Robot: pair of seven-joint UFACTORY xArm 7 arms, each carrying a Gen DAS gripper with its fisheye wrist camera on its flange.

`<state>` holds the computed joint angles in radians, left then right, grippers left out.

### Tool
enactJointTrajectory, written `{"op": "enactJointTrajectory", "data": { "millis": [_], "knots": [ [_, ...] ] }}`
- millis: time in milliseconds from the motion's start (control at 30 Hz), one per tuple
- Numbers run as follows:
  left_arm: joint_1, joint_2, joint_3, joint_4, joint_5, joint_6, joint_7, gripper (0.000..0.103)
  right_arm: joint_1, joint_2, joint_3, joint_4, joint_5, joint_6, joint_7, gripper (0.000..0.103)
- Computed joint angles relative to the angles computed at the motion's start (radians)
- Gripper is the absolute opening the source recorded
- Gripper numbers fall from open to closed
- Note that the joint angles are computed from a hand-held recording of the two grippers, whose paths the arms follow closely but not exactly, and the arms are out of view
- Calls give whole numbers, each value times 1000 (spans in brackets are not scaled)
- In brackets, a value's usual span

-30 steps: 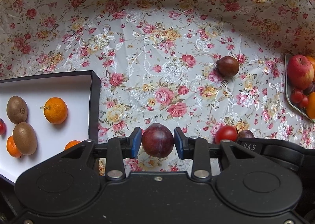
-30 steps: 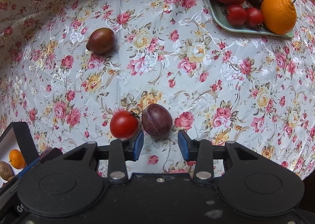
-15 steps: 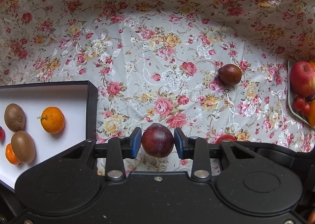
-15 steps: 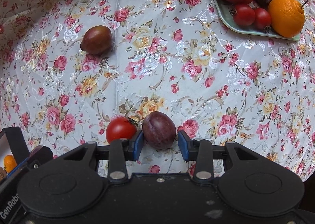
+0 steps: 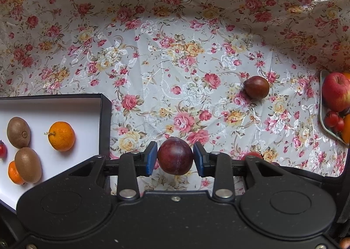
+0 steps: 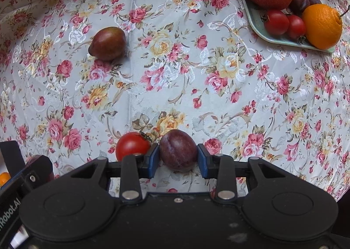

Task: Organize fruits
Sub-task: 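Lift both plums off the cloth toward the box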

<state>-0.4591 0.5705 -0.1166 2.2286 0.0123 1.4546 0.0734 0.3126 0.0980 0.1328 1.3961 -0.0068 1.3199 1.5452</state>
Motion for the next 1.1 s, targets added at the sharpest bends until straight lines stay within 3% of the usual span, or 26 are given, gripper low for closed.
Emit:
{"op": "enactJointTrajectory", "data": {
  "millis": [267,633,1100],
  "knots": [
    [28,-51,1,-54,-11,-21,3,44,15,-25,11,4,-3,16,36,35],
    [88,-194,-9,-243,-35,-92,30,44,56,-71,45,25,-35,64,122,35],
    [175,-305,2,-385,-61,-146,82,44,129,-30,79,136,-87,112,194,35]
  ]
}}
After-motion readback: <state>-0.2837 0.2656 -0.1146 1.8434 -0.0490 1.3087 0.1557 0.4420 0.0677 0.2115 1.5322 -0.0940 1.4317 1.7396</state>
